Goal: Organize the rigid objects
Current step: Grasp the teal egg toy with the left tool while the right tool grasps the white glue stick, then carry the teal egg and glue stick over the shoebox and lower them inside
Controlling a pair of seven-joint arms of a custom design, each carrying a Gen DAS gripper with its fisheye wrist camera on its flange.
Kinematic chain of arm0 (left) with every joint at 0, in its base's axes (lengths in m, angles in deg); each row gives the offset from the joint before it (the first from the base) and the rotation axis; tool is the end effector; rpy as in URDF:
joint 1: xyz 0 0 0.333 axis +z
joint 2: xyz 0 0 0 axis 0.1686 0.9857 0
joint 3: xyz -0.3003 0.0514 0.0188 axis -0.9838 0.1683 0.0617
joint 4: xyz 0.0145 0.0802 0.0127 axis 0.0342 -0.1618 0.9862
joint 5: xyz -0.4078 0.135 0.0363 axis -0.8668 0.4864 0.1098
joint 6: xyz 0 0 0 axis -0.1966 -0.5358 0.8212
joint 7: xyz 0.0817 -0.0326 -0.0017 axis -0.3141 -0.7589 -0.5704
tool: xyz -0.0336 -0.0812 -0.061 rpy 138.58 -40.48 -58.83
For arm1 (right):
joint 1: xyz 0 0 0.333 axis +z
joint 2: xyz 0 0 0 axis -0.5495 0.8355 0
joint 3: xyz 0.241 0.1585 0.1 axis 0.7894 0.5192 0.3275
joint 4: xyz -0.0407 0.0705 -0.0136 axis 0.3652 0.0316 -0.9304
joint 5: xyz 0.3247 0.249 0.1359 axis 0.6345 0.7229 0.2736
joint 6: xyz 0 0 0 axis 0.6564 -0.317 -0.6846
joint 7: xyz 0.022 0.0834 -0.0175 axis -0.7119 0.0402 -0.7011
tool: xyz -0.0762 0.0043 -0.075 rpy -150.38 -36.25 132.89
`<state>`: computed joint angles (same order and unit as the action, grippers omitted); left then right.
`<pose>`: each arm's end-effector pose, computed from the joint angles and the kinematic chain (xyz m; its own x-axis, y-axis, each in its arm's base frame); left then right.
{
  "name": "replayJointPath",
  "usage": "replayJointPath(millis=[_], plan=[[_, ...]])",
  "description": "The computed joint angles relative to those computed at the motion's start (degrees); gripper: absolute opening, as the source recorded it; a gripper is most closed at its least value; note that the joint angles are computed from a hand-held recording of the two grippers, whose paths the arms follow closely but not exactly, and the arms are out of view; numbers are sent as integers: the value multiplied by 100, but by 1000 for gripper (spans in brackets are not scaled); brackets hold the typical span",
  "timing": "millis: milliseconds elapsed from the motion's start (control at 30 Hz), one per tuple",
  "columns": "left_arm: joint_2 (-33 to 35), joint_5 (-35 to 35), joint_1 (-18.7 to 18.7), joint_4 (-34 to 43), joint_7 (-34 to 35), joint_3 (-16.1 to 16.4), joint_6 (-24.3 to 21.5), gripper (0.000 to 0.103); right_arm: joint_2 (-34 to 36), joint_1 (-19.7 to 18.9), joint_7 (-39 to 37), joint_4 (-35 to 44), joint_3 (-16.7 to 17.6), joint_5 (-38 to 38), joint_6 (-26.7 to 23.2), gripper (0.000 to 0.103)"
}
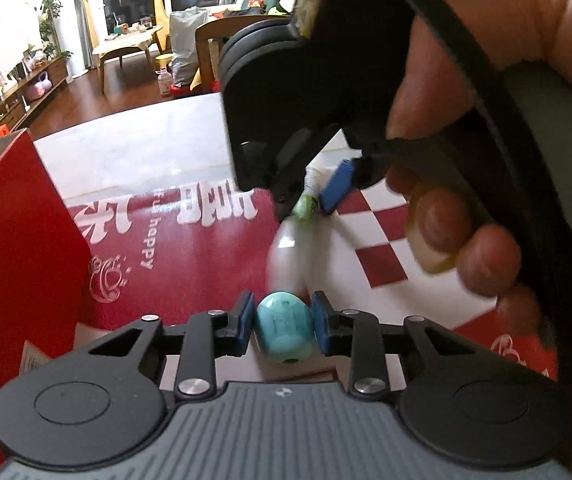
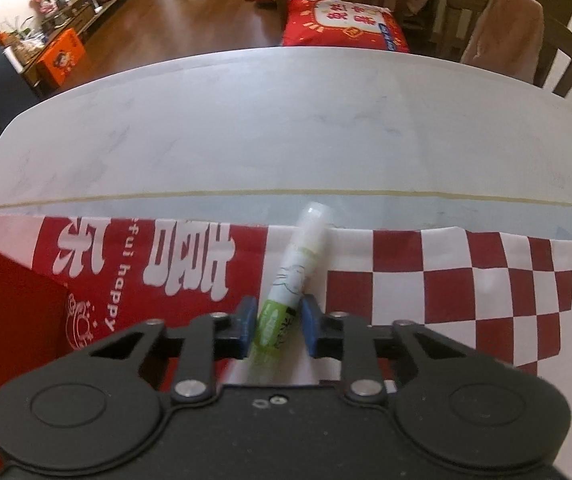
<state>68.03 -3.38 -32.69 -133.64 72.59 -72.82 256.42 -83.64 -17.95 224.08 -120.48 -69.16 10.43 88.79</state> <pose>0.4100 -0.2303 0.3733 -0.6458 -0.7634 0.0097 -0.5771 0.4797 -0.6610 0.4758 0.2353 0.4130 -0.3621 -0.9289 -0.0780 -0.8406 0.3616 -0.4034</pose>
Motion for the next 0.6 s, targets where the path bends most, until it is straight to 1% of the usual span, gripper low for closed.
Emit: replayJointPath(millis=[33,167,333,467,600], plan=[[-77,8,31,-53,-10,-7,-47,30,-58,21,-42,-55,9,-10,16,17],[-363,102,197,-263,-151,-45,-222,30,-396,99,-411,-435,9,154,224,17],[-690,341,579,-417,-562,-226,-608,30,-1032,249,-1006,-1037,100,599,439,16],[-993,395,773,-541,-766,-224,-943,30,-1571,353,-1313,-1459,222,1005,449,16],[-1339,527,1032,-702,-1037,-331,-1275,30,-2096,478,-1419,-1743,397,1337,276,16]])
